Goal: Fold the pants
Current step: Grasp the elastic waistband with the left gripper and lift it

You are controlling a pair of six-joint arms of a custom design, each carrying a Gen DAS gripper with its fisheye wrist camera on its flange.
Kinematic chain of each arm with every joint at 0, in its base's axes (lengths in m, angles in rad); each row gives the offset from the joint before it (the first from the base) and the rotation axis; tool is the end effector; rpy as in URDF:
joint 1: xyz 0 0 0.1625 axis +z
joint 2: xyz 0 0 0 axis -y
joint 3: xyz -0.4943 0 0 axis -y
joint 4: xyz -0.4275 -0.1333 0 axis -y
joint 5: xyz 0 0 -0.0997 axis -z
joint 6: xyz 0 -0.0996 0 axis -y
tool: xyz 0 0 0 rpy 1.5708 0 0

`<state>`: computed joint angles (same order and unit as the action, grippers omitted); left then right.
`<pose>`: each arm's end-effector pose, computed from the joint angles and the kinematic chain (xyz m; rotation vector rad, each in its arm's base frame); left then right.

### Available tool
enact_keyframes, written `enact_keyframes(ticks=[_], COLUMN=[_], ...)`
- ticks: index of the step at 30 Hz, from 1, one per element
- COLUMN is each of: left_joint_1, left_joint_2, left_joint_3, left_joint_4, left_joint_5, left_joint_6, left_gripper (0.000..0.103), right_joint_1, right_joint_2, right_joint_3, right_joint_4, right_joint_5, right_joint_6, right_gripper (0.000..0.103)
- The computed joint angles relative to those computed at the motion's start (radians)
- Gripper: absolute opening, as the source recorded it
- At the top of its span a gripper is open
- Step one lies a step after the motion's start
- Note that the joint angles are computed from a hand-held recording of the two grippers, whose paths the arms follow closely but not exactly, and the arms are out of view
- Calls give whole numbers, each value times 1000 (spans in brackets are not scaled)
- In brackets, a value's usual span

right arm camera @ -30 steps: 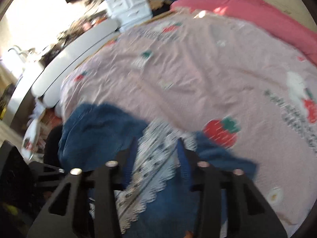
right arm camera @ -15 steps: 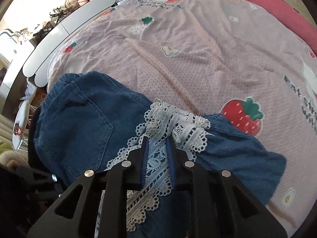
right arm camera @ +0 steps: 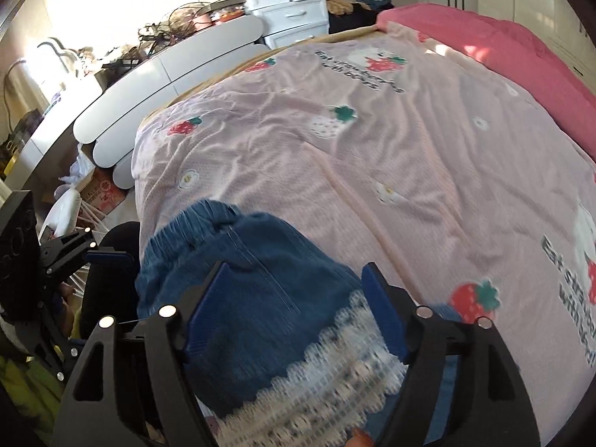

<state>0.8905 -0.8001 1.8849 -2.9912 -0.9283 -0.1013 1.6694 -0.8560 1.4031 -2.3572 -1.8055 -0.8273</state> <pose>-0.2679 -0.6379 0.0967 0.5965 2.5114 -0.7303 0.1892 -0.7941 0.2429 1.2286 -2.5513 0.1991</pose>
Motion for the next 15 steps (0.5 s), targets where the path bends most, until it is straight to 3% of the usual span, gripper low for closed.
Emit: enact_keyframes(ticks=[15], left_joint_1=[92], left_joint_2=[15], left_joint_3=[-18], left_joint_4=[-2], left_joint_5=[-209], left_joint_6=[-163], left_gripper=[87], right_joint_1=[40], right_joint_2=[94], right_joint_3=[-68], right_joint_4=[79], right_joint_5=[-41], right_joint_6=[-53], right_gripper=[85])
